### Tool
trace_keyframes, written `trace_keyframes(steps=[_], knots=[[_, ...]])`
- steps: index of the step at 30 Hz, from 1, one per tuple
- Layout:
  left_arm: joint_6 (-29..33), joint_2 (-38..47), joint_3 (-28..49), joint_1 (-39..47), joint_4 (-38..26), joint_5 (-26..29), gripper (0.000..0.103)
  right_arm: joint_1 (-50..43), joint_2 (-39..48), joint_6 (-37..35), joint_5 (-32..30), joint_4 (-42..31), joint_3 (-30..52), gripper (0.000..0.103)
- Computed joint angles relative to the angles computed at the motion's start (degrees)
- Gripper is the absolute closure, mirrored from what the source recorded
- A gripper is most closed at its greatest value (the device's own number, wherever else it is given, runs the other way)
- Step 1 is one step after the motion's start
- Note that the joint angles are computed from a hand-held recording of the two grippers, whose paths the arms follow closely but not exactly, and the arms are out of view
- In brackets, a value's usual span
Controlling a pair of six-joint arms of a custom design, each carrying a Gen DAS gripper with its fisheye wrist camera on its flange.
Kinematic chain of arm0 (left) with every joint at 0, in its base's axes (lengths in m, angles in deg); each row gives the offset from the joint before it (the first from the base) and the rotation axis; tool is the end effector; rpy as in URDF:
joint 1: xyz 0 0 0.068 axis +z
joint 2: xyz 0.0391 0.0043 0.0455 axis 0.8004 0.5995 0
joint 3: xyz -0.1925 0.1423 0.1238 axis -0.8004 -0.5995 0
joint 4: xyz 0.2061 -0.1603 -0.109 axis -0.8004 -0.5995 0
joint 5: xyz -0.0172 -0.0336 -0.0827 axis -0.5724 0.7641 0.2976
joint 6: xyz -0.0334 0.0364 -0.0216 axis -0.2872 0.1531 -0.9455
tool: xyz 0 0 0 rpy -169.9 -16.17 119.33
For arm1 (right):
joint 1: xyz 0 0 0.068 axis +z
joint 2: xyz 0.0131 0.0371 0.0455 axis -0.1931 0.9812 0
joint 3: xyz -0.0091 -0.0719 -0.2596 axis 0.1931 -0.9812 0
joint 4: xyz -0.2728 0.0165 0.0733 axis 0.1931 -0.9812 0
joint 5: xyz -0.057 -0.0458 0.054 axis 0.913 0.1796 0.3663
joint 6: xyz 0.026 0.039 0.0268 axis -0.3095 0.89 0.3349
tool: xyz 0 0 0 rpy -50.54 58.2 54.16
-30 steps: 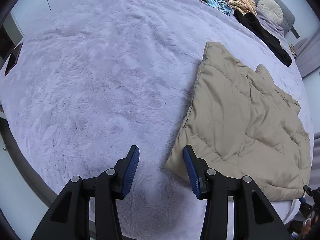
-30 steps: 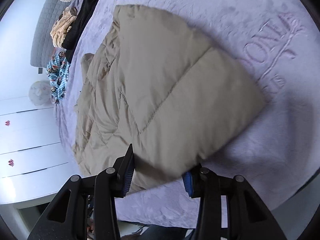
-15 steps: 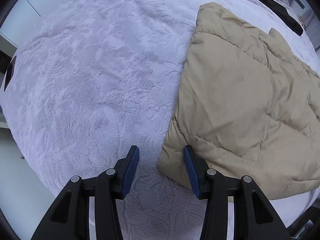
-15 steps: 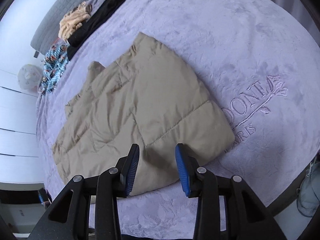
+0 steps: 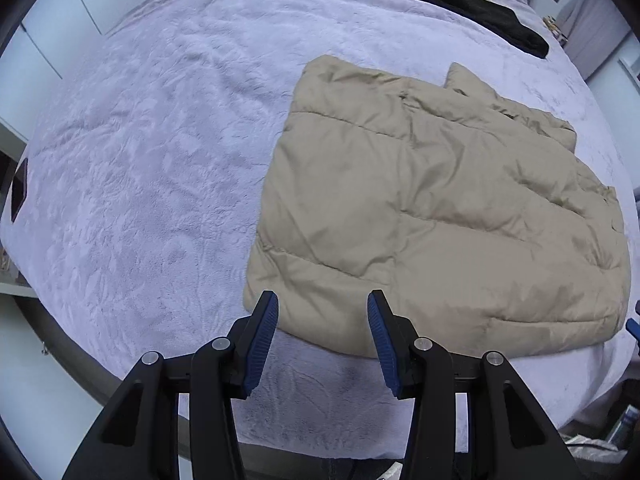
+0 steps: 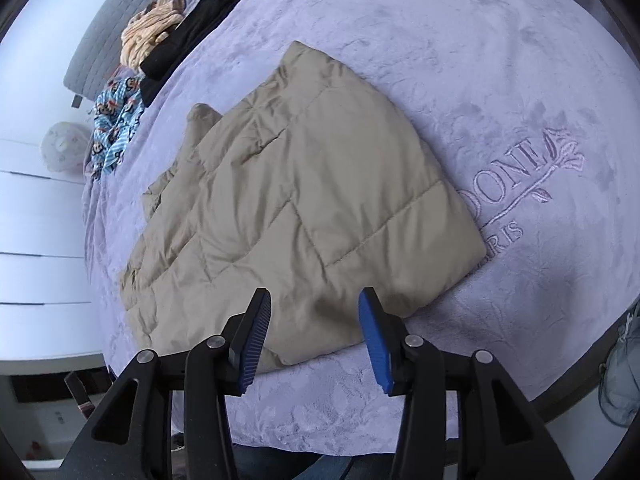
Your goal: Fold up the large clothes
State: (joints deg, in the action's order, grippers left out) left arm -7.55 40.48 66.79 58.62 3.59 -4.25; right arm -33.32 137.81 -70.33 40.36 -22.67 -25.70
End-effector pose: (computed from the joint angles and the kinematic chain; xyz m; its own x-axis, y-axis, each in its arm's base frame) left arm 0.2230 0.0191 0.2635 -0.9711 -0.0975 -0.2176 -0.0856 0.9943 -0.0638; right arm 0.1589 -0.0464 0.2244 -0.7915 0.5997 -0.1181 0.4661 0.7172 0.5180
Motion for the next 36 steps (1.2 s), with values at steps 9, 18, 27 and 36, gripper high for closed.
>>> trace_keyframes(steps=[9,18,27,36], knots=[[-6.2,-7.0,-0.5,-8.7,-4.9,-5.2,0.005,3.0,-2.5,-4.5,-1.0,-5.0,0.9,0.039],[-4.6,-8.0,-0.1,-7.9,-6.3,-6.7,0.005,2.5,-2.8,-7.0,-2.8,-6.8,-1.6,0.032],[6.6,3.2,8.0,0.8,-0.9,-1.7,0.005,21.1,-1.0,12.3,4.9,4.8,2.5,0.017],[17.0,20.4,21.7,9.1,-0.2,2.9,0.005,39.6,20.0,26.2,14.7,15.6,15.4,0.017]])
